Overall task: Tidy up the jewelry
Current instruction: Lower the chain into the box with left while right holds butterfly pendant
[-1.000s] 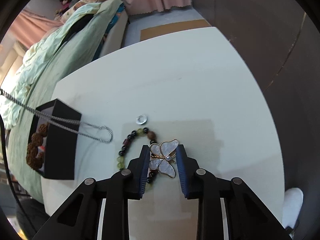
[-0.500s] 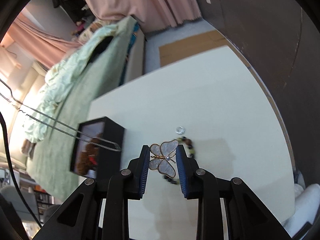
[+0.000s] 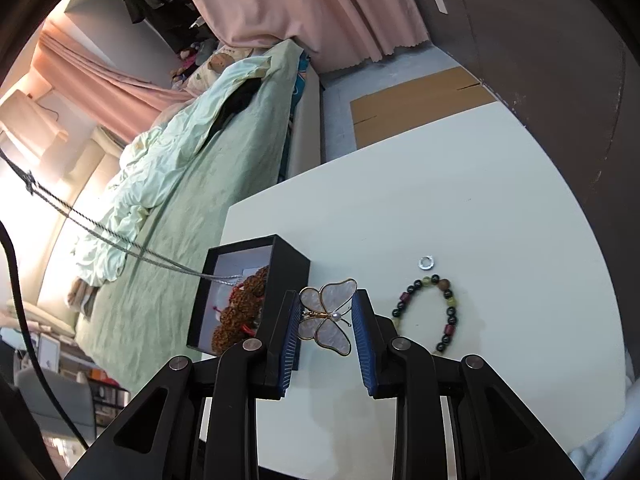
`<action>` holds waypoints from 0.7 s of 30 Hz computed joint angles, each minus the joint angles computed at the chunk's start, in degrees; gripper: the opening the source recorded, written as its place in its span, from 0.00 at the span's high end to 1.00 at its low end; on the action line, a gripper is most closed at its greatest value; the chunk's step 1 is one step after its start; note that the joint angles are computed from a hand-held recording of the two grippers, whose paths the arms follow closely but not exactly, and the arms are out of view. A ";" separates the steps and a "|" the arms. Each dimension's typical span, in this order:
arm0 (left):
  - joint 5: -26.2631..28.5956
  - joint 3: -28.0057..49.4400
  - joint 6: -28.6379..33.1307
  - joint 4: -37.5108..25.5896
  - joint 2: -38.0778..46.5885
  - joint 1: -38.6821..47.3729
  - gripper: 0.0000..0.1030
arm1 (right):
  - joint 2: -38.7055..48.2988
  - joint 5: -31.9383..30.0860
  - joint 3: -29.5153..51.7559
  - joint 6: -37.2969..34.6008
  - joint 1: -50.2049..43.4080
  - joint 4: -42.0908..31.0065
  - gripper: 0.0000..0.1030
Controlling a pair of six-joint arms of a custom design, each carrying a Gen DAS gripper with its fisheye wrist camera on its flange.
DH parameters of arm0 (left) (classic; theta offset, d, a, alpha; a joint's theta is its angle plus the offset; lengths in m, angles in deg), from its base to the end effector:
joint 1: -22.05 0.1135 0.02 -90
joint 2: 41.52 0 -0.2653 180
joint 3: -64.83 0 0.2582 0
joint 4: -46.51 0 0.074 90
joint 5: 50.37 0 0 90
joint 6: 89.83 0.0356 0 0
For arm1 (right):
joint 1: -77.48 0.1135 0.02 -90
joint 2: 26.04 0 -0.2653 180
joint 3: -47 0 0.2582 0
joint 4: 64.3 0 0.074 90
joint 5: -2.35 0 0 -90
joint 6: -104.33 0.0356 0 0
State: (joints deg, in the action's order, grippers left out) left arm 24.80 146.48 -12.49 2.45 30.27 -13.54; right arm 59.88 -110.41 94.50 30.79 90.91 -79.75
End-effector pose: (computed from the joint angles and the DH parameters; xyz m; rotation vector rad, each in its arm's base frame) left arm 0.2339 -0.1562 0.3488 0.2818 2.1341 -0.2097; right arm 0.2559 0.0753 0.1314 -0.0997 2.5472 0.7086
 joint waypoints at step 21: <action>4.62 -6.72 -0.69 5.25 4.69 4.41 0.87 | 0.35 -2.30 -0.93 0.00 -1.27 2.47 0.73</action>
State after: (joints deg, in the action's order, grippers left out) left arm 29.42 139.76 -13.18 7.69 34.96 -9.13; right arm 60.23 -112.72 93.57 30.79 89.64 -77.28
